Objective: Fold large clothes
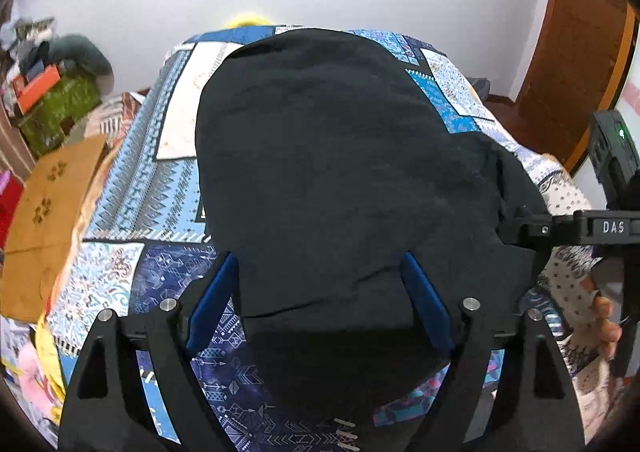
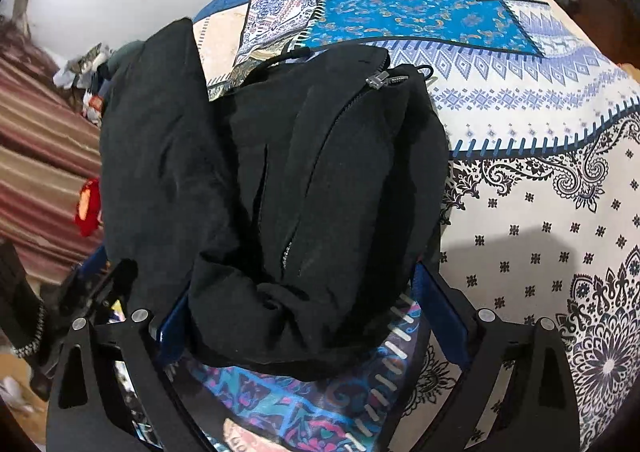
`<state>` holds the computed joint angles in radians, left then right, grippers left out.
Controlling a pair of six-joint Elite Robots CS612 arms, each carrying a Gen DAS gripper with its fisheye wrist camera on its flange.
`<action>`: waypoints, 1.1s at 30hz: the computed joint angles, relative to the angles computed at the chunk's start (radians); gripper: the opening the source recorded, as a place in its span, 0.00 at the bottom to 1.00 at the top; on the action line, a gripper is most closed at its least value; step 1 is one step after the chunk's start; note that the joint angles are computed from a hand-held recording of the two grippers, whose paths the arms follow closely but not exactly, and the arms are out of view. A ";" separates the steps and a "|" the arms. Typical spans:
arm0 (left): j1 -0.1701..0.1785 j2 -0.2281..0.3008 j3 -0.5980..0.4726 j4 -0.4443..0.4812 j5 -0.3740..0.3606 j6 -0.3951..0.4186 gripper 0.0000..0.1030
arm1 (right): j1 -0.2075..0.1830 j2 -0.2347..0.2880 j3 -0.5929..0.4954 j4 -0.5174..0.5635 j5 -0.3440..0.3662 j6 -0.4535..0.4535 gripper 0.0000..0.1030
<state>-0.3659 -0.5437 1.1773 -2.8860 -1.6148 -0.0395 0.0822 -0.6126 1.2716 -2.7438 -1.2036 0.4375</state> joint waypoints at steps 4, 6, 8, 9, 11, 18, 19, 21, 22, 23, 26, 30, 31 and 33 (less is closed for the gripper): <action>0.015 -0.008 -0.003 0.003 -0.015 -0.015 0.80 | 0.011 -0.021 0.005 0.005 -0.048 -0.028 0.93; 0.019 -0.014 0.005 -0.032 0.012 0.003 0.80 | 0.012 -0.034 0.014 -0.016 -0.072 -0.053 0.93; 0.029 -0.014 -0.002 -0.037 0.009 0.002 0.80 | 0.016 -0.049 0.023 -0.046 -0.120 -0.076 0.93; 0.035 -0.011 -0.011 -0.033 -0.006 -0.007 0.80 | 0.015 -0.048 0.020 -0.056 -0.134 -0.081 0.93; 0.047 -0.004 -0.028 -0.019 -0.033 -0.024 0.81 | 0.012 -0.053 0.023 -0.080 -0.149 -0.081 0.93; 0.107 0.076 -0.173 0.164 -0.309 -0.153 0.86 | -0.011 -0.020 -0.018 -0.004 -0.084 -0.050 0.95; 0.112 0.085 -0.187 0.178 -0.341 -0.166 0.87 | -0.012 -0.010 -0.034 0.025 -0.076 -0.050 0.95; 0.122 0.113 -0.227 0.203 -0.411 -0.200 0.93 | -0.016 0.014 -0.067 0.087 -0.045 -0.057 0.95; 0.124 0.122 -0.242 0.216 -0.427 -0.209 0.95 | -0.019 0.026 -0.083 0.123 -0.019 -0.065 0.95; 0.125 0.138 -0.267 0.237 -0.455 -0.223 0.98 | -0.021 0.037 -0.095 0.143 0.002 -0.068 0.95; 0.129 0.178 -0.332 0.297 -0.531 -0.238 1.00 | -0.032 0.061 -0.114 0.145 0.080 -0.050 0.95; 0.117 0.207 -0.379 0.322 -0.528 -0.232 1.00 | -0.045 0.080 -0.127 0.138 0.172 -0.021 0.89; 0.115 0.211 -0.384 0.322 -0.523 -0.239 1.00 | -0.049 0.086 -0.130 0.134 0.202 -0.013 0.86; 0.114 0.219 -0.396 0.329 -0.526 -0.260 1.00 | -0.051 0.093 -0.139 0.129 0.227 -0.006 0.78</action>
